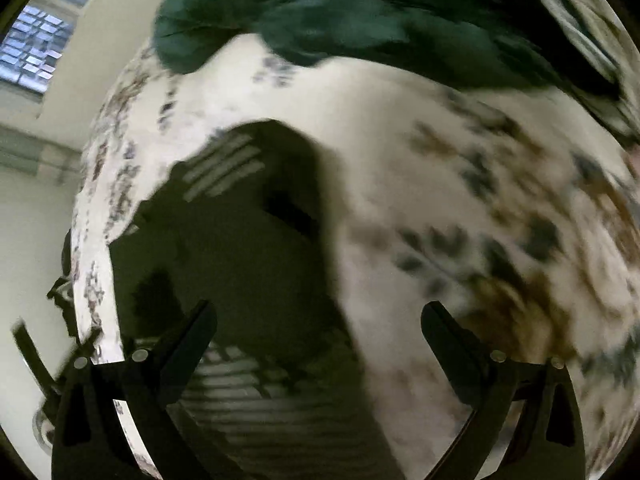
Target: Fold small clothes
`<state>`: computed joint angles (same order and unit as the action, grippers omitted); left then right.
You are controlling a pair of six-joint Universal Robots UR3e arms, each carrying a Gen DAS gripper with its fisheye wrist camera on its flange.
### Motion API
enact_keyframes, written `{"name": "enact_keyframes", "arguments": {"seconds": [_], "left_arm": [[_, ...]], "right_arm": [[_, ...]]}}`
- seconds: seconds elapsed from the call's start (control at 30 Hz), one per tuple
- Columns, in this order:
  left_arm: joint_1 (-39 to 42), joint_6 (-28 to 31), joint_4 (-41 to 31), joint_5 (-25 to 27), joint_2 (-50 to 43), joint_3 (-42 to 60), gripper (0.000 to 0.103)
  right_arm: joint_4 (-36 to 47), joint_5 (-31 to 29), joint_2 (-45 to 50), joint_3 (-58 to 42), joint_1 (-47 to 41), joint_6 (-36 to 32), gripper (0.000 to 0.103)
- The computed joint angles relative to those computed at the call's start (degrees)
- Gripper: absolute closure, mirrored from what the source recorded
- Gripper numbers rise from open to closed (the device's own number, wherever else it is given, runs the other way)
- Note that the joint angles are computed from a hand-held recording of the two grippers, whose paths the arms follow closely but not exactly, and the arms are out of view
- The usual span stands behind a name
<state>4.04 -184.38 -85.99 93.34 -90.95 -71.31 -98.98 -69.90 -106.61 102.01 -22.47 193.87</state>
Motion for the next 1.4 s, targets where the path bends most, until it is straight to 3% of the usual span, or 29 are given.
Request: {"name": "enact_keyframes", "arguments": {"seconds": [0.1,0.17,0.2,0.23,0.27,0.37,0.43,0.47,0.5,0.57,0.73,0.8,0.83,0.87,1.07,1.2,1.3,1.33,1.4], "left_arm": [[6.0,1.4,2.2,-1.7,2.0,-5.4,0.018],[6.9,0.4,5.0,-3.7,0.6,-7.5,0.018],[6.8,-0.1,6.6,-5.2,-1.1,-7.6,0.018],[6.6,0.0,7.6,-6.4,-2.4,-7.2,0.018],[5.8,0.9,9.2,-7.6,-5.2,-5.9,0.018],[1.1,2.8,9.8,-5.8,-14.5,2.5,0.018],[-2.0,5.1,8.6,0.9,-23.4,11.1,0.017],[-1.2,6.0,7.6,1.1,-26.1,13.5,0.014],[0.4,6.3,6.2,-0.5,-28.5,15.9,0.003],[4.3,6.6,6.2,-3.9,-30.3,17.4,0.0],[7.6,9.0,5.9,-2.5,-27.4,17.2,0.0],[7.0,10.6,7.3,-0.9,-21.9,13.2,0.0],[6.7,10.8,7.3,-0.6,-19.4,11.6,0.0],[6.2,10.7,7.4,-0.2,-16.5,9.8,0.0],[-3.8,5.3,0.0,3.2,-3.9,7.7,0.0],[-19.3,-7.1,-11.2,7.9,-1.0,10.7,0.0],[-33.1,-20.7,-22.4,8.6,-3.3,15.5,0.0],[-37.4,-25.1,-25.1,7.6,-4.3,16.6,0.0],[-45.2,-32.8,-28.1,5.5,-7.1,18.2,0.0]], "right_arm": [[-9.5,-5.3,15.0,-7.5,8.6,5.3,0.0],[-11.7,-6.7,21.5,-9.7,9.7,7.7,0.0],[-12.7,-6.6,23.8,-10.0,9.5,8.2,0.009],[-14.0,-6.1,25.3,-9.7,9.4,8.7,0.04],[-13.9,-7.7,27.2,-10.9,10.2,10.3,0.081],[-15.1,-10.3,26.3,-9.3,11.3,14.8,0.085],[-14.5,-11.6,24.8,-9.7,12.4,15.5,0.087],[-13.6,-12.2,24.5,-10.8,13.0,15.4,0.09],[-12.8,-12.8,24.4,-12.0,13.5,15.2,0.091],[-10.2,-13.6,24.7,-14.5,14.0,14.9,0.094],[0.4,-15.0,27.9,-21.0,12.7,9.6,0.092],[3.0,-15.6,28.5,-23.3,12.9,7.4,0.065],[3.1,-15.0,28.1,-23.6,12.8,6.1,0.027],[2.9,-13.9,27.6,-23.7,12.7,4.9,0.0],[7.6,-8.3,23.9,-24.5,10.2,-3.7,0.0],[13.9,-2.9,20.3,-23.3,5.4,-12.7,0.0],[24.7,0.7,16.3,-23.2,-0.8,-23.8,0.001],[28.5,1.5,14.8,-23.0,-3.7,-28.3,0.008],[35.5,1.4,12.6,-22.7,-9.7,-37.8,0.04]]}}
